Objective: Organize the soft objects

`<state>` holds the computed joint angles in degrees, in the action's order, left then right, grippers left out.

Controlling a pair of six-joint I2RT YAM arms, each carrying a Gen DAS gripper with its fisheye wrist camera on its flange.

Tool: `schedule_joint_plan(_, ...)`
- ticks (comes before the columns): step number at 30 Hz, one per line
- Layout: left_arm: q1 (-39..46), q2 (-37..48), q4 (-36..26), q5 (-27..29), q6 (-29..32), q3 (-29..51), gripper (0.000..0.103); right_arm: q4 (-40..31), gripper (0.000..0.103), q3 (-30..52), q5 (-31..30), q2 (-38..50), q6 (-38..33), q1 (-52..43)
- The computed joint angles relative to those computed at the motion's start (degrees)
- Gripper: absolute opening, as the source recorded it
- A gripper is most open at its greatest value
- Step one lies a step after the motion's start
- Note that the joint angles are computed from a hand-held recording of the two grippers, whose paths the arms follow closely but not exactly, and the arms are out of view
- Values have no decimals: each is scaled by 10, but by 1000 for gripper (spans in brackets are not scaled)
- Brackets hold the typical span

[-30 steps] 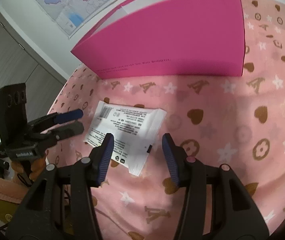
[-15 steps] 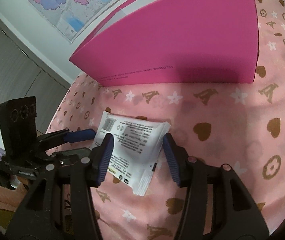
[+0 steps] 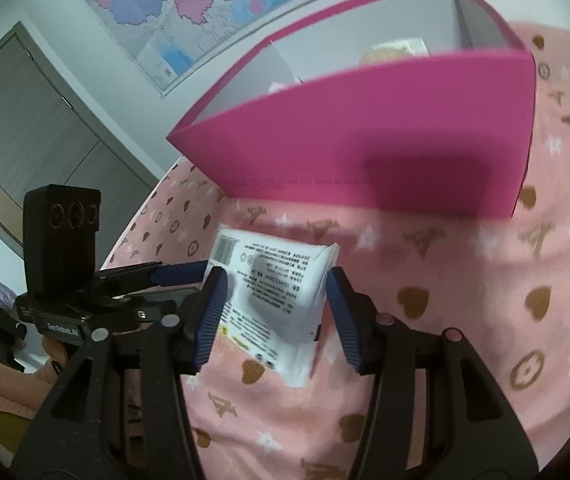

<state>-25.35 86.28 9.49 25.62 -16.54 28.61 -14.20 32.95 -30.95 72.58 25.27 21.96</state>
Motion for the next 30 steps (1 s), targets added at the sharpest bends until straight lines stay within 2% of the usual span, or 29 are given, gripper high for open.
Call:
schedule_joint_plan(6, -2, -19, 11, -13, 3, 5, 70, 12, 54, 5, 1, -6, -14, -12)
schedule_joint_plan(9, 2, -28, 48, -25, 1, -15, 70, 21, 54, -8, 8, -28, -24, -11)
schedule_joint_plan(11, 18, -19, 69, 12, -4, -23, 70, 26, 54, -17, -1, -32, -24, -10)
schedule_joint_plan(13, 12, -14, 88, 15, -8, -32, 70, 23, 54, -24, 0, -38, -27, 1)
schedule_joint_plan(18, 5, -14, 77, 33, 15, -48, 70, -9, 54, -25, 18, -41, -45, 45)
schedule_joint_plan(21, 8, -24, 52, -3, 22, -41, 70, -24, 54, -9, 34, -12, -32, 28)
schedule_joint_plan(26, 13, -13, 8, -41, 52, -16, 70, -32, 54, -7, 11, 20, -35, 1)
schedule_joint_plan(28, 16, 2, 6, -26, 54, -15, 70, -40, 54, -17, 25, 10, -39, 18)
schedule_joint_plan(30, 9, 7, 8, -39, 56, -20, 70, -50, 54, -20, 70, -9, -47, 51)
